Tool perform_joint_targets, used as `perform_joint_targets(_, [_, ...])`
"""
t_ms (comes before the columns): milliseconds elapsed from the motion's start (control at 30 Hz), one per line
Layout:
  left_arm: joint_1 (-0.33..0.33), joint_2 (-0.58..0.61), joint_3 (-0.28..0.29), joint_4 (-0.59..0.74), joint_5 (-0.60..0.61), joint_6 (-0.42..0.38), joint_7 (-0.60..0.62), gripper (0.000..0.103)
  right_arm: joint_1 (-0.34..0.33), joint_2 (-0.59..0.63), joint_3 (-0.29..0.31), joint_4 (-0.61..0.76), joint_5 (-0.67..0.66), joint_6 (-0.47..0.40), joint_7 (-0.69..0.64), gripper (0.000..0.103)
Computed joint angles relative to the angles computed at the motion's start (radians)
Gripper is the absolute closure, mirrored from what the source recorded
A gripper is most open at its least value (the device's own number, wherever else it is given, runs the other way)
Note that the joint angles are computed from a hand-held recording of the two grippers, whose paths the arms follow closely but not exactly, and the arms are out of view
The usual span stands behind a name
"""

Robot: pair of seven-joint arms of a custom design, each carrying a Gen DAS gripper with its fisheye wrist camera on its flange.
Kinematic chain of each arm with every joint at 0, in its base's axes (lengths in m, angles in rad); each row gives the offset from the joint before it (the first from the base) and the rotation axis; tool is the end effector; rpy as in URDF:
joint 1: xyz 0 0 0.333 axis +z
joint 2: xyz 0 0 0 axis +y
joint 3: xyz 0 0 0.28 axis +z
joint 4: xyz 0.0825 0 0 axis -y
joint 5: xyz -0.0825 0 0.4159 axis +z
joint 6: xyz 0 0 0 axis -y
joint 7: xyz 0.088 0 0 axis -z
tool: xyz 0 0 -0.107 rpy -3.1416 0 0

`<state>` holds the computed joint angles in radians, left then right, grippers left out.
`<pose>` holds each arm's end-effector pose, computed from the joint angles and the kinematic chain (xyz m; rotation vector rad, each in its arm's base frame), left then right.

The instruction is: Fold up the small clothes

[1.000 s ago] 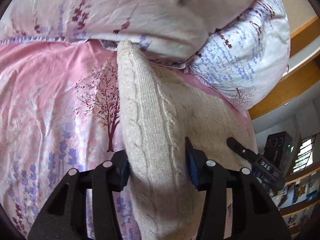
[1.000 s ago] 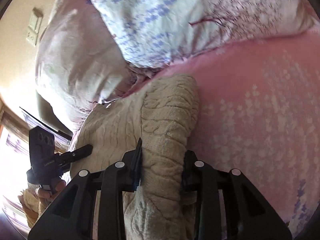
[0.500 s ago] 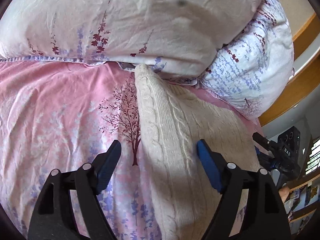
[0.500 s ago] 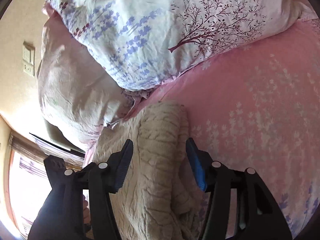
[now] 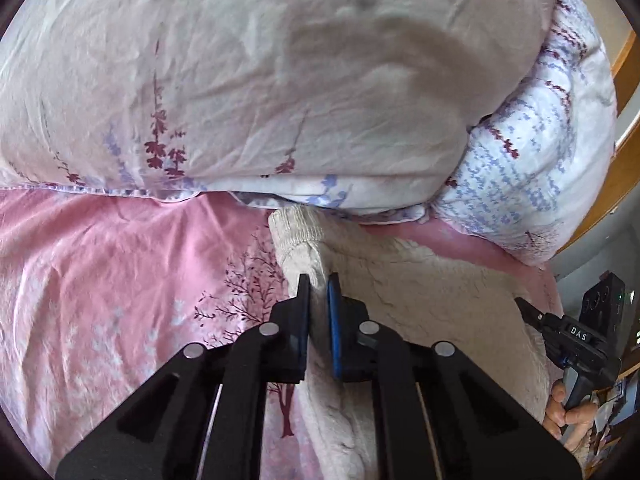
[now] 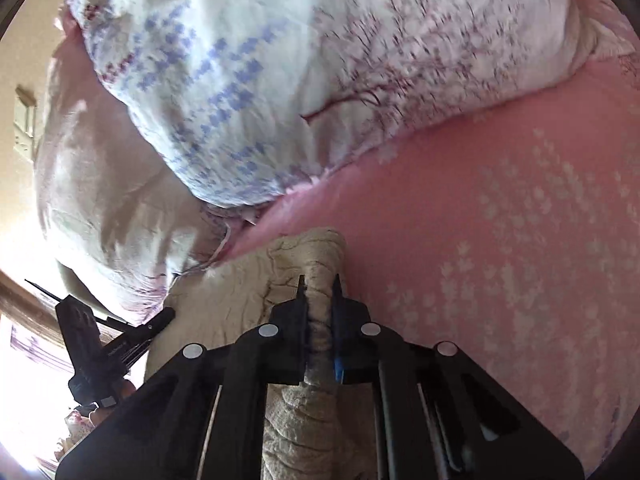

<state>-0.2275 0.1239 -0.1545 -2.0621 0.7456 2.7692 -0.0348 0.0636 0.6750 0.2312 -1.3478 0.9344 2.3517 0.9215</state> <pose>0.5738 -0.2603 0.3793 -2.3818 1.2423 -0.8875 0.7442 0.1976 0.3366 -1.7786 1.3336 0.3155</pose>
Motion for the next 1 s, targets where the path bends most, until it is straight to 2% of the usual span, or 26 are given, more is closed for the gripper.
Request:
perform_joint_targets(100, [-0.016, -0.009, -0.003, 0.007, 0.036, -0.049, -0.02, 0.092, 0.016, -0.006, -0.007, 0.0, -0.027, 0.016, 0.011, 0.092])
perform_joint_targets(167, [-0.026, -0.059, -0.008, -0.025, 0.1, -0.064, -0.08, 0.09, -0.001, -0.062, 0.003, -0.063, 0.0, 0.04, -0.033, 0.084])
perform_joint_targets(200, [-0.032, -0.094, -0.018, -0.046, 0.144, -0.09, -0.115, 0.085, -0.01, -0.097, 0.006, -0.106, 0.02, 0.059, -0.06, 0.072])
perform_joint_targets(233, [-0.034, -0.131, -0.032, -0.07, 0.183, -0.108, -0.145, 0.074, -0.024, -0.136, 0.01, -0.153, 0.05, 0.067, -0.1, 0.051])
perform_joint_targets(267, [-0.036, -0.168, -0.051, -0.095, 0.225, -0.122, -0.18, 0.067, -0.044, -0.179, 0.016, -0.208, 0.097, 0.07, -0.154, 0.043])
perform_joint_targets(300, [-0.037, -0.197, -0.072, -0.114, 0.251, -0.138, -0.201, 0.056, -0.052, -0.213, 0.013, -0.251, 0.134, 0.063, -0.186, 0.041])
perform_joint_targets(367, [-0.046, -0.225, -0.114, -0.126, 0.282, -0.16, -0.213, 0.051, -0.071, -0.267, 0.0, -0.321, 0.191, 0.004, -0.239, 0.041])
perform_joint_targets(467, [-0.073, -0.197, -0.159, -0.097, 0.277, -0.194, -0.183, 0.047, -0.068, -0.331, -0.03, -0.414, 0.235, -0.052, -0.3, 0.045])
perform_joint_targets(500, [-0.083, -0.164, -0.165, -0.069, 0.275, -0.2, -0.17, 0.047, -0.056, -0.345, -0.045, -0.432, 0.22, -0.066, -0.295, 0.049])
perform_joint_targets(567, [-0.108, -0.115, -0.167, -0.031, 0.256, -0.224, -0.137, 0.047, -0.018, -0.373, -0.068, -0.474, 0.196, -0.036, -0.318, 0.062])
perform_joint_targets(600, [-0.126, -0.087, -0.169, -0.001, 0.266, -0.284, -0.121, 0.047, 0.006, -0.379, -0.079, -0.487, 0.173, -0.003, -0.32, 0.079])
perform_joint_targets(633, [-0.146, -0.074, -0.169, 0.01, 0.276, -0.334, -0.112, 0.047, 0.024, -0.38, -0.089, -0.492, 0.151, 0.02, -0.311, 0.081])
perform_joint_targets(700, [-0.177, -0.041, -0.163, 0.048, 0.254, -0.427, -0.067, 0.047, 0.038, -0.377, -0.099, -0.496, 0.158, 0.054, -0.299, 0.084])
perform_joint_targets(800, [-0.205, 0.006, -0.144, 0.095, 0.226, -0.493, -0.033, 0.044, 0.059, -0.363, -0.102, -0.489, 0.144, 0.122, -0.287, 0.084])
perform_joint_targets(900, [-0.223, 0.005, -0.129, 0.092, 0.225, -0.506, -0.047, 0.042, 0.06, -0.405, -0.094, -0.533, 0.158, 0.164, -0.336, 0.083])
perform_joint_targets(1000, [-0.228, -0.018, -0.127, 0.067, 0.213, -0.496, -0.064, 0.042, 0.047, -0.504, -0.089, -0.629, 0.31, 0.175, -0.512, 0.073])
